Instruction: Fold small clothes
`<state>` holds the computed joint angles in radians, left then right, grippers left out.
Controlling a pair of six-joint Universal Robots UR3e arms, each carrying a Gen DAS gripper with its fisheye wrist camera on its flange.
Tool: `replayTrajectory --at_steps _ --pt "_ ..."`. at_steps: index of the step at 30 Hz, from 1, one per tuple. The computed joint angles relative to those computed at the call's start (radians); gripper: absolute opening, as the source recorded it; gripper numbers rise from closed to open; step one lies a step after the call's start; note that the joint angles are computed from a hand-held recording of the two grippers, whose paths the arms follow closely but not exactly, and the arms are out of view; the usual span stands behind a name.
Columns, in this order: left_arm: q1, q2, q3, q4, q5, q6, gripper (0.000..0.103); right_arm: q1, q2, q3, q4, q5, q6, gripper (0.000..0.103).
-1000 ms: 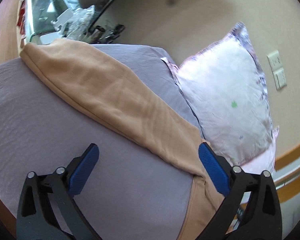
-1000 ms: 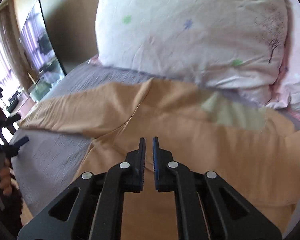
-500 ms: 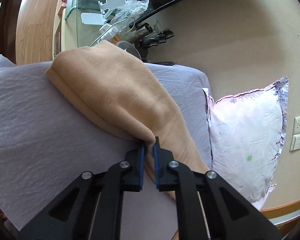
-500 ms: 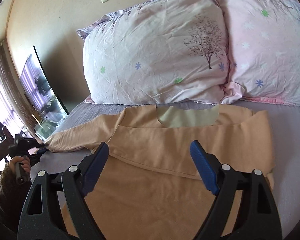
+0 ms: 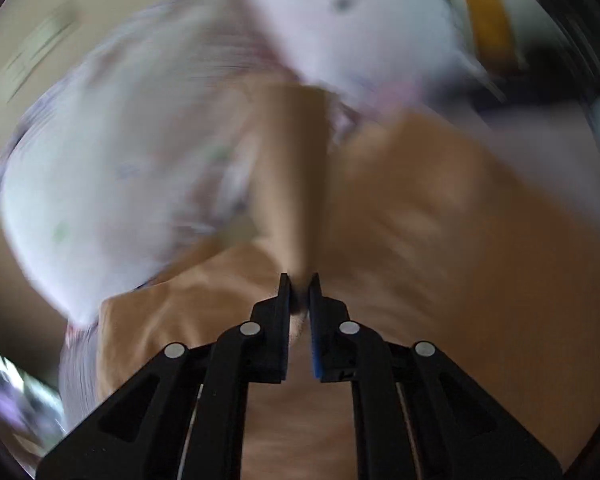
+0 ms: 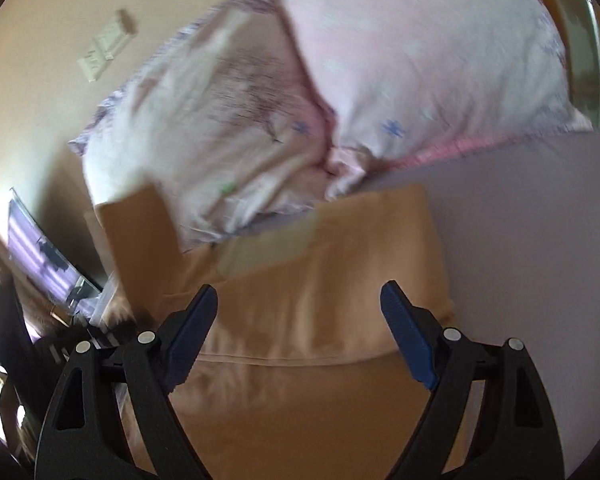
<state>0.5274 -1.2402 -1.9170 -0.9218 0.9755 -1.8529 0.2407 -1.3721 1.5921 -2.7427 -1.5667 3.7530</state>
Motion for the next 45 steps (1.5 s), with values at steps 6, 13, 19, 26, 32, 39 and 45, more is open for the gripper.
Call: replayTrajectory --at_steps 6,13,19,26,32,39,45 --pt "0.306 0.292 -0.108 -0.452 -0.126 0.357 0.022 -0.075 0.025 -0.01 0.121 0.097 0.004 0.054" --pt "0.647 0.258 0.06 -0.767 -0.18 0.508 0.048 0.054 0.141 -0.162 0.293 -0.049 -0.101 0.035" --pt "0.611 0.116 0.08 -0.626 -0.096 0.346 0.051 0.117 0.162 -0.205 0.254 -0.114 -0.181 0.003" --pt "0.62 0.08 0.121 -0.661 -0.09 0.311 0.06 0.091 0.165 -0.324 0.293 -0.493 -0.091 0.005" --pt "0.588 0.028 0.138 -0.646 -0.086 0.24 0.064 0.037 0.051 -0.116 0.094 -0.24 -0.14 0.066" --pt "0.631 -0.032 0.248 -0.827 -0.105 0.27 0.064 -0.057 0.03 -0.059 0.278 -0.045 -0.112 0.064" --pt "0.882 -0.373 0.809 -1.671 -0.043 0.701 0.07 -0.065 -0.467 0.481 0.058 0.192 -0.166 0.078"
